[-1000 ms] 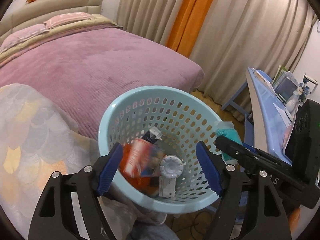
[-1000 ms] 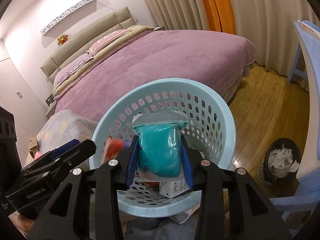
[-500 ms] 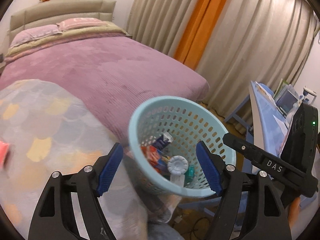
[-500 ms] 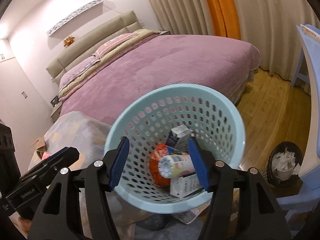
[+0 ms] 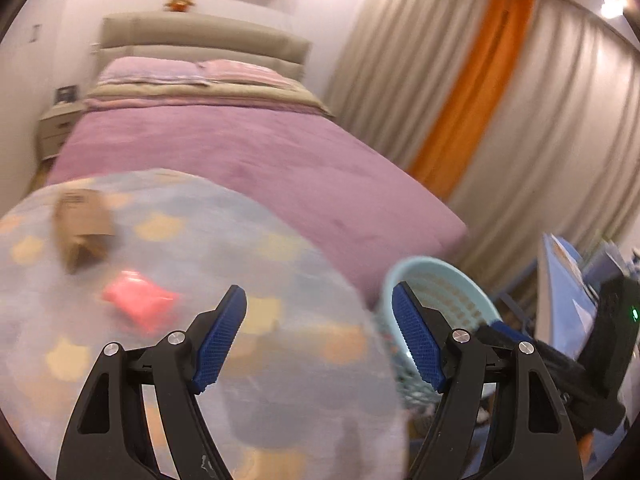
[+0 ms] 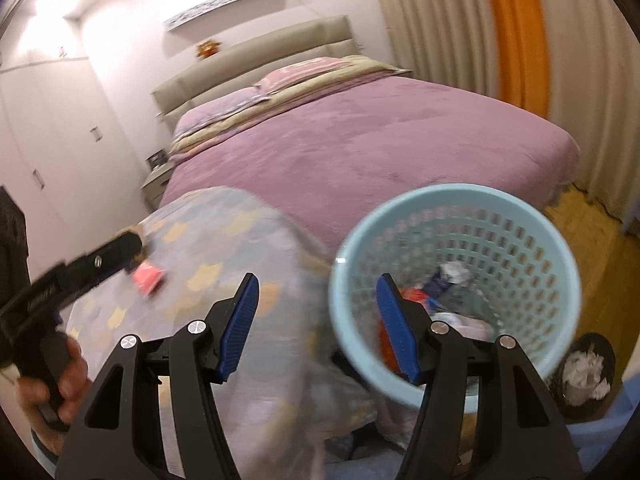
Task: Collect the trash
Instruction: 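Move both tools back over the table toward the last items, then grasp the brown paper bag with the left tool while the right tool grasps the pink packet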
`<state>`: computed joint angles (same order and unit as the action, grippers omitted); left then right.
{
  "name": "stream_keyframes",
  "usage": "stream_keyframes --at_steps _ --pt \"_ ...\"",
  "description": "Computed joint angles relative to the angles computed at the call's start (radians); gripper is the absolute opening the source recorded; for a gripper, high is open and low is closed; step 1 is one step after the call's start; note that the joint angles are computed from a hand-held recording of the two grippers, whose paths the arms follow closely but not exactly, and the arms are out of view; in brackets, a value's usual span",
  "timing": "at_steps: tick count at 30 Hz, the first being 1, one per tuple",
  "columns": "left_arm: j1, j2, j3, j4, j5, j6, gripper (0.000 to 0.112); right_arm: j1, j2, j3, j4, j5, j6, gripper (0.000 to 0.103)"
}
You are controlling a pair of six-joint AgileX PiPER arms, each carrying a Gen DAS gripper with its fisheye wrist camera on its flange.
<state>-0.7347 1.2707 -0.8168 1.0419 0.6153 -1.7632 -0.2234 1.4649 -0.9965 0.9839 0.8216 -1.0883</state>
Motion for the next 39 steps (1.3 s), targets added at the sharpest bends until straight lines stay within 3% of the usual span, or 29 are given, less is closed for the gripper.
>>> stream_keyframes --at_steps 4,7,12,15,18,25,28,29,33,39 --pt "0.1 -0.107 0.061 -0.059 0.048 0.06 0.074 0.12 -0.023 0.019 -0.021 -0.04 0.035 0.058" --pt "0.236 -0.172 0.101 -0.128 0.035 0.137 0.074 0.224 -0.028 0.017 -0.043 -0.074 0.076 0.058" --pt "0.581 -0.196 0.123 -0.419 -0.135 0.501 0.076 0.388 0.01 -0.024 -0.059 -0.121 0.116 0.058" --pt "0.733 -0.152 0.126 -0.619 -0.224 0.736 0.081 0.487 0.048 -0.057 -0.087 -0.162 0.149 0.058" --pt "0.819 -0.076 0.116 -0.742 -0.283 0.872 0.081 0.577 0.079 -0.083 -0.123 -0.212 0.181 0.058" --pt "0.85 0.07 0.074 -0.621 -0.302 0.773 0.08 0.692 0.186 -0.182 -0.23 -0.251 0.275 0.058" --pt "0.84 0.095 0.076 -0.558 -0.291 0.716 0.063 0.718 0.229 -0.225 -0.263 -0.238 0.299 0.058" --pt "0.845 0.102 0.072 -0.589 -0.285 0.755 0.056 0.731 0.244 -0.24 -0.277 -0.237 0.309 0.058" --pt "0.878 0.065 0.1 -0.731 -0.313 0.91 0.048 0.768 0.305 -0.305 -0.319 -0.218 0.333 0.058" --pt "0.896 0.013 0.148 -0.809 -0.356 1.004 0.037 0.814 0.379 -0.381 -0.391 -0.214 0.379 0.059"
